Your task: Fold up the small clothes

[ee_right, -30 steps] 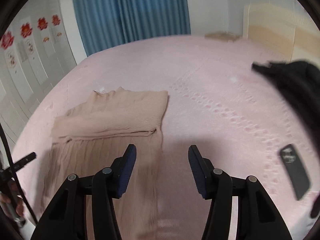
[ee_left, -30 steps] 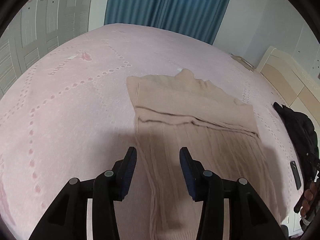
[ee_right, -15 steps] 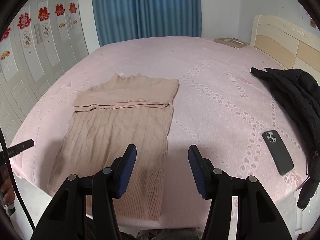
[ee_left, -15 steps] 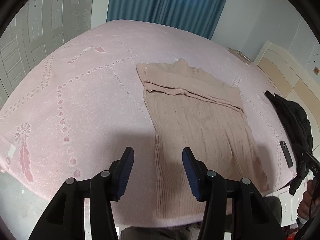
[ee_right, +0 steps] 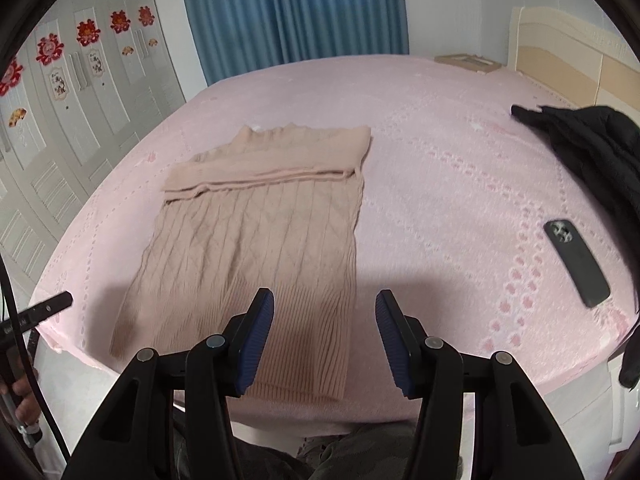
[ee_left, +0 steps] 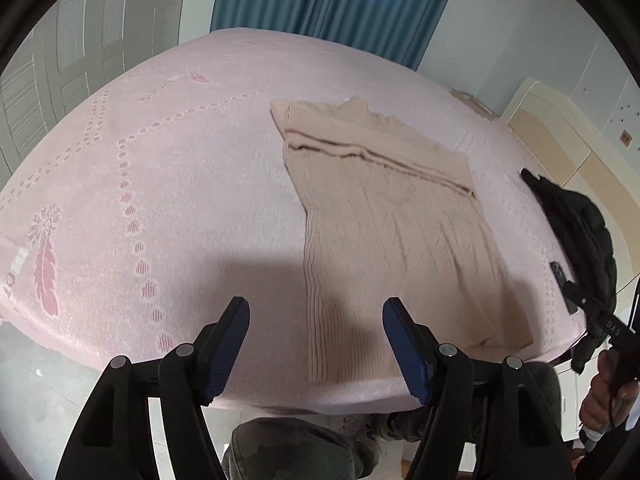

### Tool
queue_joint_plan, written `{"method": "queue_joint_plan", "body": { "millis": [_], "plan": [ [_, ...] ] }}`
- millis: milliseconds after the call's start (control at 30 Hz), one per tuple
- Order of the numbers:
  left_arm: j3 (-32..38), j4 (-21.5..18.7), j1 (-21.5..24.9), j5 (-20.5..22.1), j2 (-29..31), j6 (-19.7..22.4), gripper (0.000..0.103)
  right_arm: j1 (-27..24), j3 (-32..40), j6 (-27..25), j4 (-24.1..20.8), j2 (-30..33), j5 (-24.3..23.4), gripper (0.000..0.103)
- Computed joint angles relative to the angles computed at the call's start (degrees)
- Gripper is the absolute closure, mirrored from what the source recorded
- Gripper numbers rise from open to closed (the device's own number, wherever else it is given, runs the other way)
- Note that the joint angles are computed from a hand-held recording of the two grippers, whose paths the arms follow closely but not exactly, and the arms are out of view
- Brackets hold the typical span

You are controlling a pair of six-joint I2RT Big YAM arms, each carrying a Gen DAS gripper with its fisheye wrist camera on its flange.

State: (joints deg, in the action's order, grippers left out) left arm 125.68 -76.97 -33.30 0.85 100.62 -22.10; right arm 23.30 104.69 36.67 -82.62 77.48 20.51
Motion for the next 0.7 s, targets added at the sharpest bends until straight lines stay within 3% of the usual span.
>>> {"method": "queue_joint_plan", "body": {
  "millis": [200, 400, 500, 567, 667, 700],
  "plan": [
    [-4.8, 1.8, -1.2, 0.2, -0.8, -1.2, 0.036, -1.2, -5.2, 1.3, 2.2, -1.6, -3.6, 0.051],
    [-4.2, 0.0, -1.4, 1.2, 2.7, -4.6, 0.039, -2.4, -9.2, 4.1, 3.2, -1.1, -9.1, 0.053],
    [-6.5, 3.4, -2.0, -0.7, 2.0, -6.2, 0.039, -2.3, -9.9, 4.6, 3.1, -0.1, -10.7, 0.057],
    [-5.9, 3.4, -2.3, -1.1, 2.5, -7.0, 0.042, -2.1, -10.1, 4.8, 2.9, 0.6, -11.6, 0.062],
    [-4.3, 2.0, -3.1, -3.0, 3.7, -7.4, 0.057, -1.5, -10.0, 4.8, 2.3, 1.7, -11.7, 0.069],
    [-3.5, 1.2, -3.5, -4.1, 4.2, -7.0, 0.071, -1.2, -9.6, 4.8, 2.0, 2.0, -10.9, 0.076]
  ]
}}
